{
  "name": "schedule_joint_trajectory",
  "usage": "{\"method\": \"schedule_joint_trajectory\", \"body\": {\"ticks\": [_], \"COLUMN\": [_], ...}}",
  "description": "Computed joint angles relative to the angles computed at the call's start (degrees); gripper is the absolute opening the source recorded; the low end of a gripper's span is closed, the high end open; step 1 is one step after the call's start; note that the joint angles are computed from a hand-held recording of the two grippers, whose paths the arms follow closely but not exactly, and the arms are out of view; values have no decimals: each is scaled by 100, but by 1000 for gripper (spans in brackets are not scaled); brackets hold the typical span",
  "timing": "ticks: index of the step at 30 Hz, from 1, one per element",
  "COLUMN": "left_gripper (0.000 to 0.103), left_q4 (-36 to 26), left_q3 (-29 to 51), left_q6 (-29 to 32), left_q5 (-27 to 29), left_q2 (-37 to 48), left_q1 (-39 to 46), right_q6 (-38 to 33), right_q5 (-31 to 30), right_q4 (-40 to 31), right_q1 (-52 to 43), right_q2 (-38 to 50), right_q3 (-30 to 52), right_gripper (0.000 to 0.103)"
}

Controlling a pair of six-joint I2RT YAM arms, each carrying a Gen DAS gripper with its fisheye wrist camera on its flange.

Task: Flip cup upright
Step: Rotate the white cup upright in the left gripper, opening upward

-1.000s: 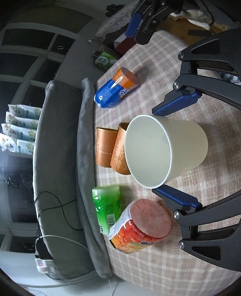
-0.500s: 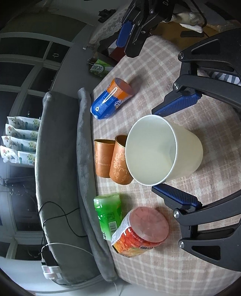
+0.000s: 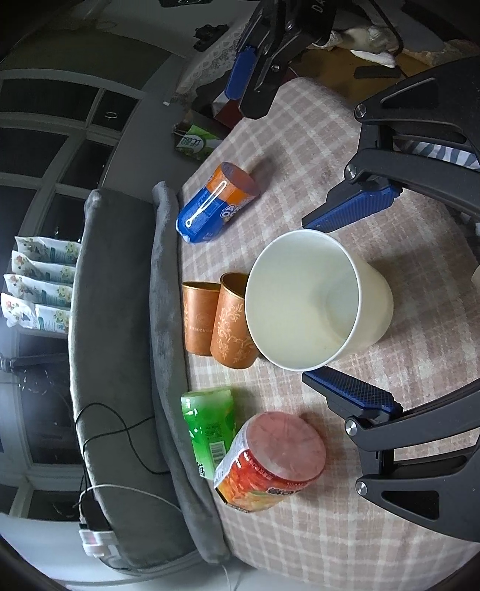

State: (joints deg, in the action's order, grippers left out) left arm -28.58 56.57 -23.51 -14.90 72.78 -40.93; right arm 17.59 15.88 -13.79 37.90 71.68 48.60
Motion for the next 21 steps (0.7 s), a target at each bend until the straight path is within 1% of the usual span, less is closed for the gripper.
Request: {"method": "schedule_joint_trajectory", "body": {"ticks": [2,3,8,15,21], "left_gripper": [81,82,82,82,82], "left_q4": [18,18,1,1,-49], "left_q3": [-28,-41,-72,-165,-374], "left_q6": [8,8,-35,-65,-143], "left_q5": [41,36,97,326,294], "left_q2": [-26,-41,-70,-123,-339], "left_q1": [-8,-19,20,95,51], "right_q6": [9,14,22,38,50], "right_q5": [29,45,60,46,79], "right_q4": [-8,-11,-20,-26,-25], "right_q1": [41,61,88,101,134], "right_q2": [-11,-19,-54,-66,-90], "right_q3": [1,0,-12,-12,-22], "right_gripper": [88,88,88,88,88]}}
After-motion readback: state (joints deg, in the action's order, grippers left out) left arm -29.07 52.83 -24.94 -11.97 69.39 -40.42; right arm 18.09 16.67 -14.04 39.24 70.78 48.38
